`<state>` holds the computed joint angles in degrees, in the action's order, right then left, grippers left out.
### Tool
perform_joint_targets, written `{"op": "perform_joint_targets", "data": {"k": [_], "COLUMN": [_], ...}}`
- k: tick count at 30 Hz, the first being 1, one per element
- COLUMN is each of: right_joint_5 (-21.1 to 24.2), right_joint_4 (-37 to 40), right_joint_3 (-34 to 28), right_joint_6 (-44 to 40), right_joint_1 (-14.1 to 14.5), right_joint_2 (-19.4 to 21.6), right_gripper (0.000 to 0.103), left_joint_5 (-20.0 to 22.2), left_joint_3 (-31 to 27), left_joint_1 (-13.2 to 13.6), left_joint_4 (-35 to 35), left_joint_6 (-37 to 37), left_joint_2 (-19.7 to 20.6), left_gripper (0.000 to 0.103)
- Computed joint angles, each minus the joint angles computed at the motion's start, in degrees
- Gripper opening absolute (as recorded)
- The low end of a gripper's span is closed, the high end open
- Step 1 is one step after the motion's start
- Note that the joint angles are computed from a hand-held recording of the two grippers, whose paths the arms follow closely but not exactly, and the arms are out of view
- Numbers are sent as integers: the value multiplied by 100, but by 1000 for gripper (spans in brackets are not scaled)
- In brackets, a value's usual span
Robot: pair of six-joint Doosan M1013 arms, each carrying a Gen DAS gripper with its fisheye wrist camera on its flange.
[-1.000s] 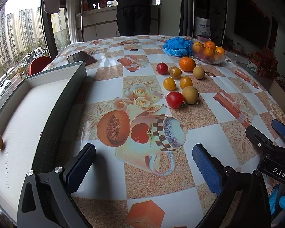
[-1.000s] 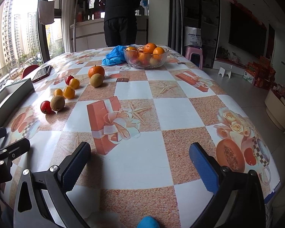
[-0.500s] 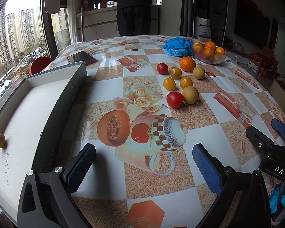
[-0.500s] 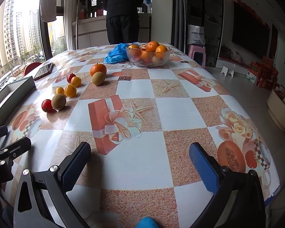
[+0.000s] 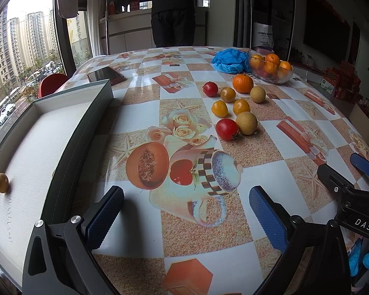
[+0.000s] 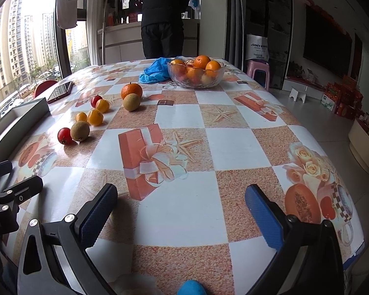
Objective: Organize fruits
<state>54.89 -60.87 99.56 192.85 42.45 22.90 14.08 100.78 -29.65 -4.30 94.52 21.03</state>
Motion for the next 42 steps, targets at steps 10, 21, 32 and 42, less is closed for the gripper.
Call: {"op": "perform_joint_targets", "data": {"k": [10, 21, 32, 42], "right_joint_5": [-572, -879, -1154, -1990], "right_joint_4": [1858, 3293, 3012, 2771], "right_joint_3": [-229, -1000, -1657, -651], "right_joint_6": [-2101, -3515, -4225, -3009], "right_joint_1": [-391, -775, -816, -983], "right_joint_2": [-174, 194, 651, -27], "right_gripper": [103, 103, 29, 30], "left_joint_5": [267, 1371, 1386, 1434], "left_joint_3": [-95, -612, -715, -1221], "left_joint_1": [-4, 131, 206, -42], "left_joint_4": [87, -603, -749, -352], "left_joint_6": [-74, 996, 1010, 635], "left_joint_2": [19, 154, 201, 509], "left_gripper": [102, 102, 102, 101]}}
